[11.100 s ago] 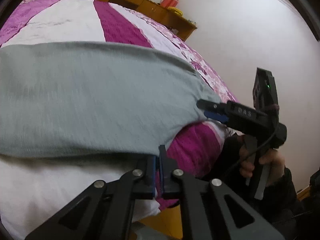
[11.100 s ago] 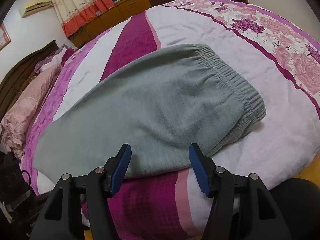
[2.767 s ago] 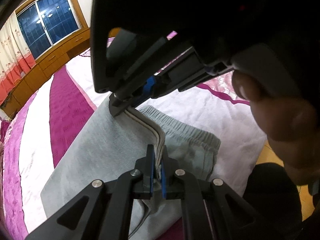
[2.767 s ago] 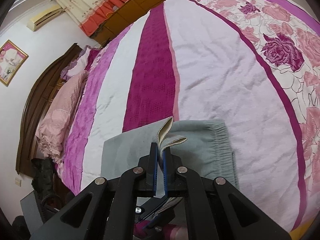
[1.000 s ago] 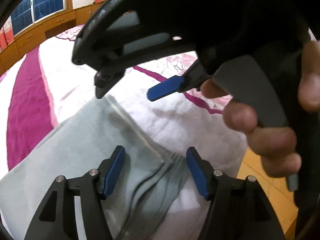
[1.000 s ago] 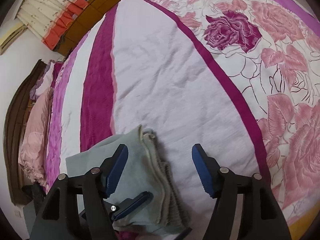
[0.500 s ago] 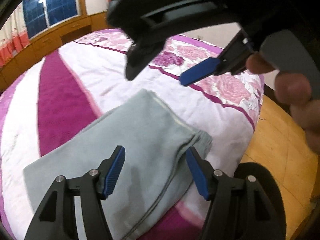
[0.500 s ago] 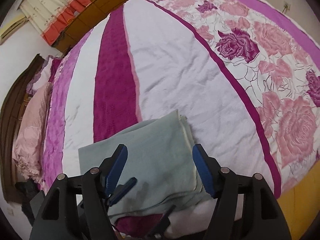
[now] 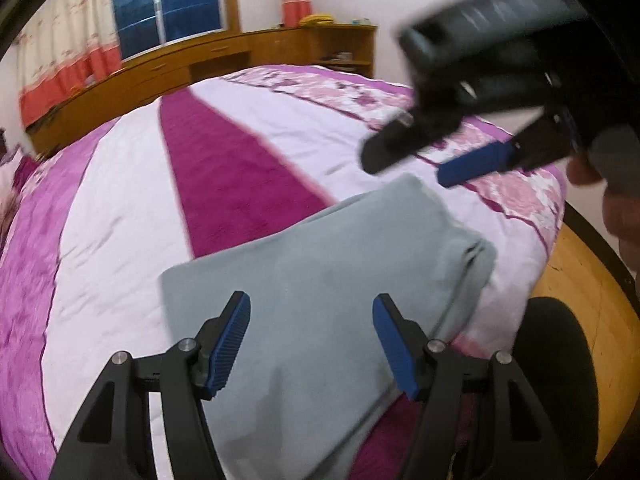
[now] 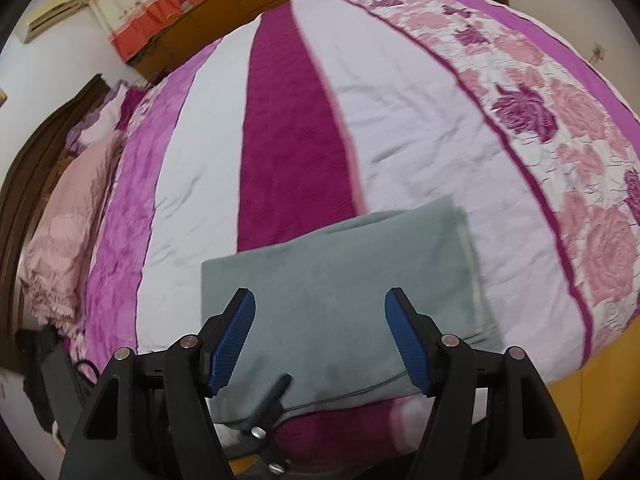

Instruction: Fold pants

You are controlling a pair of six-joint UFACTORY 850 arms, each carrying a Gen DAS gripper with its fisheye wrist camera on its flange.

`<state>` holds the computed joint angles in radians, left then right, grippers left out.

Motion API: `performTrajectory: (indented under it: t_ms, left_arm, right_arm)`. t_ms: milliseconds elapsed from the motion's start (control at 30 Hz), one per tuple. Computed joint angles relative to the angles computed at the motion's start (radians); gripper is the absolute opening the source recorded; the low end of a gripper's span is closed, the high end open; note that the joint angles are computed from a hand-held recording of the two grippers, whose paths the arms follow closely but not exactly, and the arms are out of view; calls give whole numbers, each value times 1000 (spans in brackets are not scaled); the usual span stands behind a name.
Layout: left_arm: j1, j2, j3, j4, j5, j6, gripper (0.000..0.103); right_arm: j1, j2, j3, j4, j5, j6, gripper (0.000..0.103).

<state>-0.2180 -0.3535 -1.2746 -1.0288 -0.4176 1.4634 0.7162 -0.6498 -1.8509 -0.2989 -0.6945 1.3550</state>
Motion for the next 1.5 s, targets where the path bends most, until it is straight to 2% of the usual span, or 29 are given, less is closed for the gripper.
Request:
performTrajectory:
  t_ms: [200, 333, 500, 567, 667, 733, 800, 867, 1000, 1033, 1067, 1100, 1133, 1167, 1200, 1300, 1367, 1433, 1500]
  left_arm:
    - [73, 0, 24, -47, 6, 84, 67]
    - [97, -5, 46, -45, 11, 99, 67]
    - [107, -6, 93, -24, 50, 121, 67]
    - [113, -5, 118, -6, 57, 132, 67]
    - [126, -3, 147, -59, 68, 184, 67]
    - [137, -12, 147, -26, 50, 116, 67]
    - [150, -11, 154, -41, 36, 120, 68]
    - [158, -4, 169, -63, 38, 147, 68]
    - [181, 35, 216, -116, 56, 192, 68]
    - [187, 47, 229, -139, 69, 223, 64]
    - [191, 64, 251, -183, 104, 280, 55]
    - [197, 79, 273, -189, 139, 307, 37]
    - [214, 89, 283, -182, 131, 299, 30]
    - [239, 96, 280, -181, 85, 275, 26]
    - [260, 100, 269, -176, 36, 239, 15]
    - [308, 122, 235, -344, -100, 323, 11]
    - [321, 120, 217, -418, -176, 386, 7]
    - [314, 92, 176, -440, -234, 395, 3]
    - [292, 43, 113, -377, -270, 323, 1]
  right_arm:
    - [14, -128, -134, 102, -53, -105, 62]
    - [21, -215, -220, 172, -91, -174, 62]
    - [30, -270, -259, 218, -111, -221, 62]
    - [39, -296, -288, 200, -151, -231, 62]
    - [57, -354, -377, 159, -261, -272, 62]
    - [68, -389, -432, 131, -323, -275, 62]
    - [84, -438, -510, 84, -400, -284, 62]
    - [96, -452, -528, 46, -422, -276, 62]
    - [106, -395, -423, 2, -357, -231, 62]
    - [109, -375, -387, -12, -335, -216, 62]
    - [113, -369, -379, -25, -330, -204, 62]
    - [119, -361, -363, -46, -324, -184, 62]
    - [127, -342, -327, -79, -303, -148, 62]
    - [134, -322, -292, -111, -285, -118, 63]
    - [145, -312, -271, -158, -274, -83, 63]
    - [181, -266, -185, -291, -208, 43, 62]
    - [197, -226, -119, -366, -94, 114, 59]
    - [217, -218, -115, -465, -49, 159, 50]
    - [234, -229, -138, -529, -67, 167, 41]
